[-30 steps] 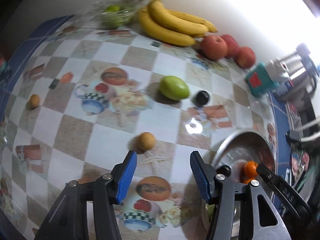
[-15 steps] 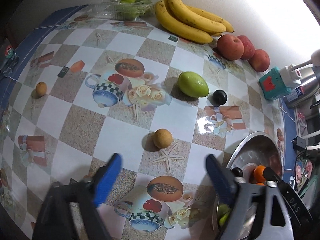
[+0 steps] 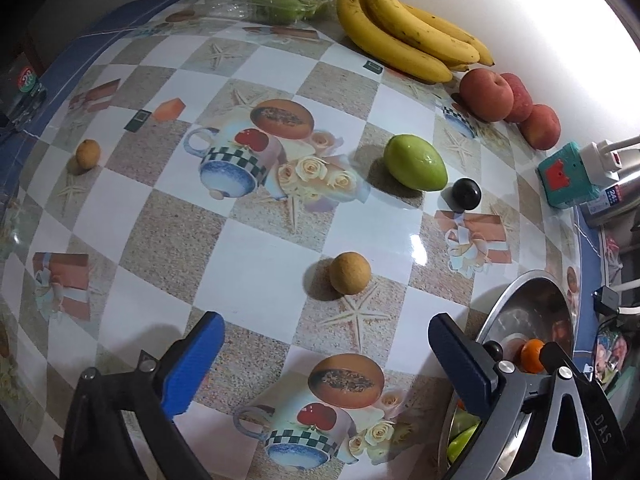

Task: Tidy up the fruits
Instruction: 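Move both tools back over the table toward the small tan round fruits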

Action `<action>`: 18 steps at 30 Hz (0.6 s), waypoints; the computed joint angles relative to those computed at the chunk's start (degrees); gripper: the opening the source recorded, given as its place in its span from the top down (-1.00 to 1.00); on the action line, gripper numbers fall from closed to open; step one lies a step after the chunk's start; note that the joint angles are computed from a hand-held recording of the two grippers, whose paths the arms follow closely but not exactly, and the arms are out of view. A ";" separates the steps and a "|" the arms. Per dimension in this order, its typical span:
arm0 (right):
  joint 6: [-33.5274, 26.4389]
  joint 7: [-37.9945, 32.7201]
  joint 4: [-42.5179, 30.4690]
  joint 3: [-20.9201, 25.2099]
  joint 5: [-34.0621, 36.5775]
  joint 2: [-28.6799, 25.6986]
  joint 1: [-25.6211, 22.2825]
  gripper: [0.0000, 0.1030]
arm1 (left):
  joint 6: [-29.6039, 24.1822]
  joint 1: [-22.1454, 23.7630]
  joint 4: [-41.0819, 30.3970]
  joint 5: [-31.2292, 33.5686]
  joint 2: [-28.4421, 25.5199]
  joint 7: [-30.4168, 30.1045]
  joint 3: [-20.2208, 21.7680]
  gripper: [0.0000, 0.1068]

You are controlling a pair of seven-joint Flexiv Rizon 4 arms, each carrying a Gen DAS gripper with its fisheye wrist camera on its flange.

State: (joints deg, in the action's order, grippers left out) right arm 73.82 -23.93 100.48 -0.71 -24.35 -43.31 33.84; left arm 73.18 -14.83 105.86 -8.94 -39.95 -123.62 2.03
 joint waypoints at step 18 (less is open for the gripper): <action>0.39 0.86 0.22 -1.53 -1.94 -0.17 1.21 -1.00 | -3.64 -5.45 -2.95 8.15 0.47 -7.04 8.03 -0.93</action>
State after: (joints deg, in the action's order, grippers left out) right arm 74.21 -23.07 100.71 -2.24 -26.29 -43.47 35.05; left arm 69.54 -20.28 102.91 -0.79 -39.49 -130.66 10.07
